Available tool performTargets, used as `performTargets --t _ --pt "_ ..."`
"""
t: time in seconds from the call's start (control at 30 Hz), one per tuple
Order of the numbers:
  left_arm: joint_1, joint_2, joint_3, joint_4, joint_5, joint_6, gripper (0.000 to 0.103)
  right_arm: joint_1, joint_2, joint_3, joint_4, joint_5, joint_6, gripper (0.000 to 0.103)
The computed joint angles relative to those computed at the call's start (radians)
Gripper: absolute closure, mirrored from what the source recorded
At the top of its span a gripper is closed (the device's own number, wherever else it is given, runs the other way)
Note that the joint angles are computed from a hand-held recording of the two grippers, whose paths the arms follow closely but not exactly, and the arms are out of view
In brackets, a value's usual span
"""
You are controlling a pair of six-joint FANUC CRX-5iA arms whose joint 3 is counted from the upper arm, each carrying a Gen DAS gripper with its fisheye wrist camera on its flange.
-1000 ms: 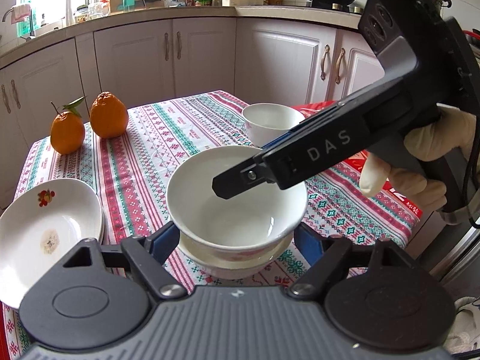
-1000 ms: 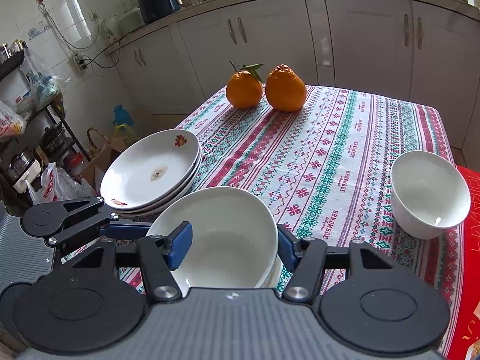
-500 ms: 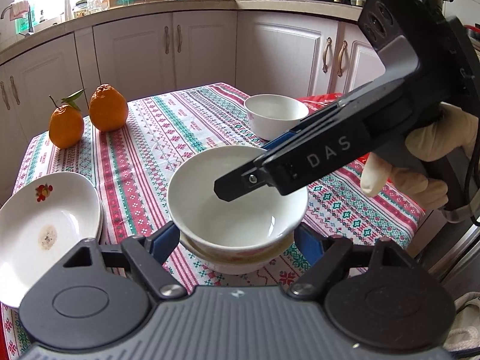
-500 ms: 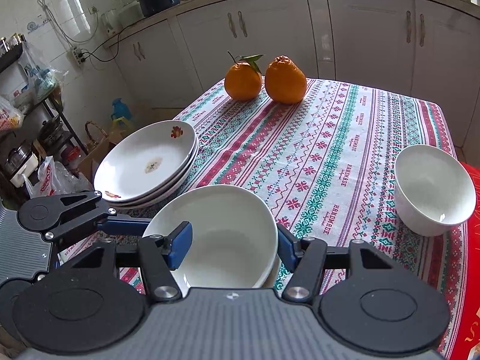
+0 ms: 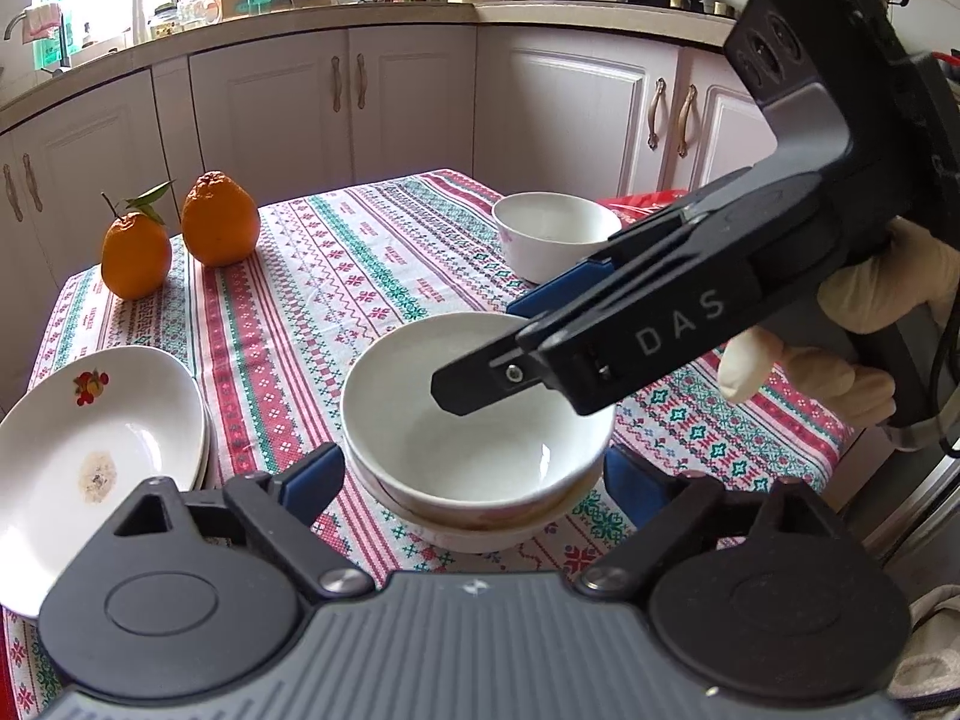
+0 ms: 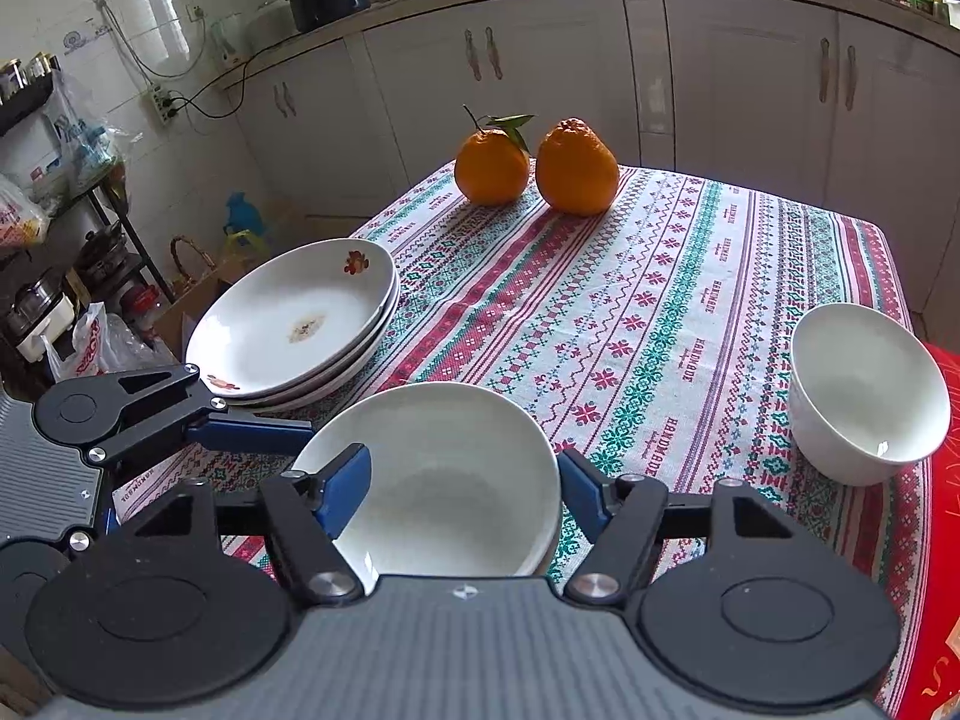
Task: Organize plates and bowls
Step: 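Carry the white bowl with the right gripper and lower it into the other bowl, then open the right gripper and withdraw it from the bowls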
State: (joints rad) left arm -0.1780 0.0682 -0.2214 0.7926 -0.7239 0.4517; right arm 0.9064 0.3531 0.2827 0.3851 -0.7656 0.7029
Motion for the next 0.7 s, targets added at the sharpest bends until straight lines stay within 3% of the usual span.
performTargets --t 0.17,0.57,0.7 --pt "0.013 -0.012 -0.009 0.004 -0.028 -0.009 0.008 0.015 -0.027 -0.068 0.097 0.027 -0.067 0.001" --pt "0.002 -0.04 -0.014 0.052 -0.037 -0.041 0.007 0.038 -0.135 -0.263 0.337 0.049 -0.356 0.0" --pt "-0.014 -0.027 0.008 0.066 -0.044 -0.047 0.006 0.04 -0.157 -0.295 0.401 0.0 -0.41 0.0"
